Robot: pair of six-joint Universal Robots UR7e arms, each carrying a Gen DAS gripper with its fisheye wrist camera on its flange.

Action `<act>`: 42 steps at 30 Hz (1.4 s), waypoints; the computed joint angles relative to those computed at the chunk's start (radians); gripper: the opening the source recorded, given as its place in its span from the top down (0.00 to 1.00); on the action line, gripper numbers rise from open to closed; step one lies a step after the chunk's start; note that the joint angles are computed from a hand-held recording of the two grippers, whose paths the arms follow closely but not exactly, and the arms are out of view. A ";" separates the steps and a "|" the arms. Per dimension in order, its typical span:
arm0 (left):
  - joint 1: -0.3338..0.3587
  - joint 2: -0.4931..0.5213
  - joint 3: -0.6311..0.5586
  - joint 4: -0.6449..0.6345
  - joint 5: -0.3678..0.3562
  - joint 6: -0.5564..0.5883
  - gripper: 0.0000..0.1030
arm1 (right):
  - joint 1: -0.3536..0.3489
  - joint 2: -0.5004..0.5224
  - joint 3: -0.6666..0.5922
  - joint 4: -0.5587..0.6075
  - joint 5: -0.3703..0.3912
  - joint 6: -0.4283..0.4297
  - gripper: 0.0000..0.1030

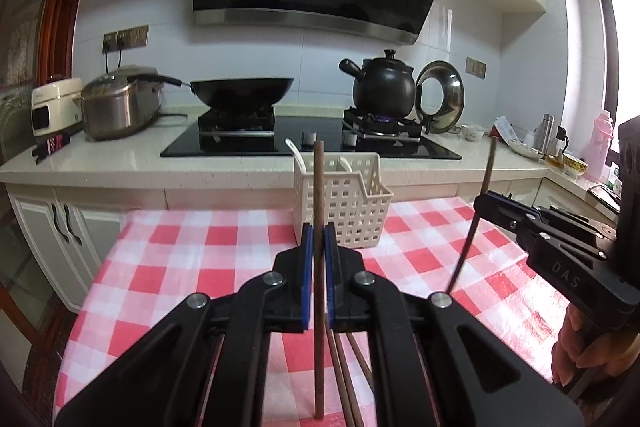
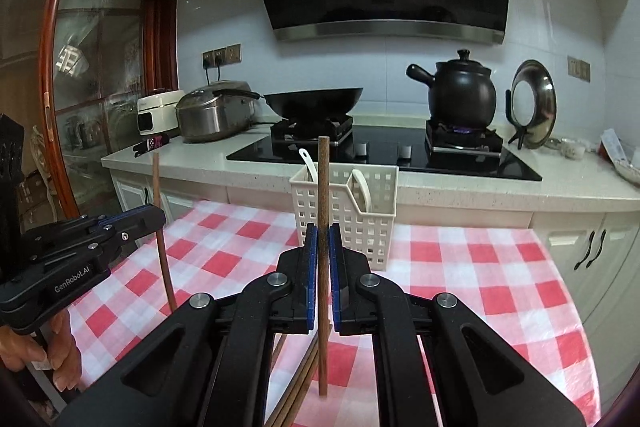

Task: Organize utensils
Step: 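Lift both chopsticks upright and lower them into the white basket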

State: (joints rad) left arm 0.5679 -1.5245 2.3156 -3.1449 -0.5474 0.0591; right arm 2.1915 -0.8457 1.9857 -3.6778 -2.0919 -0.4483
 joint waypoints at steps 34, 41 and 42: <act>0.110 0.263 -0.398 -0.243 -0.130 0.393 0.95 | -0.048 0.053 -0.312 0.135 0.056 -0.096 0.94; 0.143 0.373 -0.592 -0.263 -0.183 0.506 0.95 | -0.053 0.113 -0.484 0.204 0.059 -0.137 0.94; 0.147 0.389 -0.620 -0.271 -0.193 0.521 0.95 | -0.054 0.122 -0.503 0.210 0.059 -0.143 0.94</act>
